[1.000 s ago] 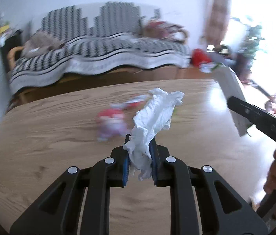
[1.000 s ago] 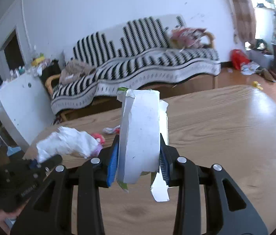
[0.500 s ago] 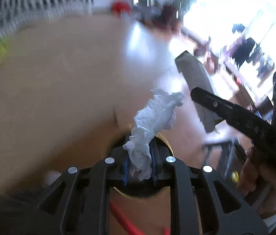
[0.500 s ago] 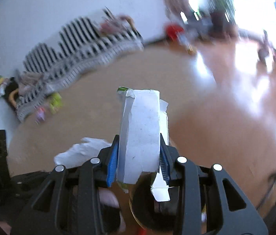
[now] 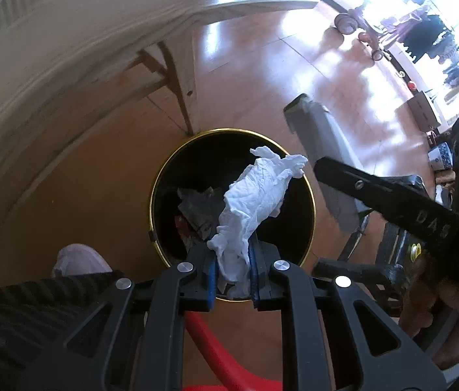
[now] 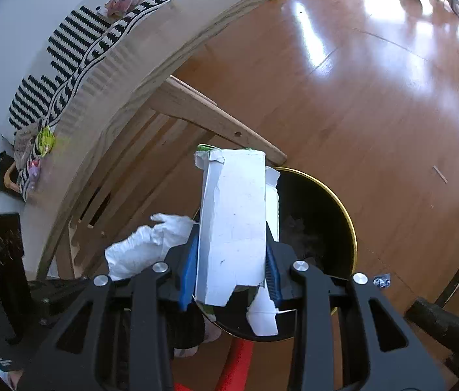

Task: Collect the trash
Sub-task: 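Carry the tissue and carton to the black bin and open both grippers, then return both grippers to the table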

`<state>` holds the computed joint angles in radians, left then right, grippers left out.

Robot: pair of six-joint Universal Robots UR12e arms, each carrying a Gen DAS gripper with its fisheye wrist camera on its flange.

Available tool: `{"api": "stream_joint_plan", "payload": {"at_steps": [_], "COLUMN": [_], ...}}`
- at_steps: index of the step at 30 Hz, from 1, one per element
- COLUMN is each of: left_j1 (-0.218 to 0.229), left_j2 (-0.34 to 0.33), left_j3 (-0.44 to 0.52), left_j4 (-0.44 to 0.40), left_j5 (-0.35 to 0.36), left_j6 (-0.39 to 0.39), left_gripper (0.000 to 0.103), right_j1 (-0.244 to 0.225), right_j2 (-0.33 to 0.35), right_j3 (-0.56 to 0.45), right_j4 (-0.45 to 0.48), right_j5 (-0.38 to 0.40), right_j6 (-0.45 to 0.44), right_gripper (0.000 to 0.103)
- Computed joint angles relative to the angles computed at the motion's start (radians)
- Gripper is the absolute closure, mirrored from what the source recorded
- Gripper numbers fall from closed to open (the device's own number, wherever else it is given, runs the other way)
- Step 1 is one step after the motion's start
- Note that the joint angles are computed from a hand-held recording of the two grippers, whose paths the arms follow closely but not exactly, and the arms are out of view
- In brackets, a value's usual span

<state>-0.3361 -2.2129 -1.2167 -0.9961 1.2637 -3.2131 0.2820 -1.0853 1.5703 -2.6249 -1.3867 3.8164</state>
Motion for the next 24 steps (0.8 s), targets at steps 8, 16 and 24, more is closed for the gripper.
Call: {"api": "stream_joint_plan", "payload": {"at_steps": [8,16,24], "left_j1": [-0.008,0.024,0.161], "left_j2": [-0.006,0.067,0.172], "left_j3": [0.022,-0.034,-0.154], "left_j4": [-0.011,0.193,0.358], "left_j5": [0.034,0.165,0.394], "left_j6": [0.027,-0.024,-0.248], "left_gripper": [0.006,0.006,0.006], "right_j1": [-0.021,0.014,0.104], "right_j2": [-0.055,-0.068,0.163], "right_j3": [0.045,0.042,-0.392], "right_j4": [-0.084,-0.216,-0.041], "right_j5": [-0.077,-0.285,-0.205], "right_j6": [0.081,0.026,-0.270], "right_gripper": [0.006,0.006,0.006]}}
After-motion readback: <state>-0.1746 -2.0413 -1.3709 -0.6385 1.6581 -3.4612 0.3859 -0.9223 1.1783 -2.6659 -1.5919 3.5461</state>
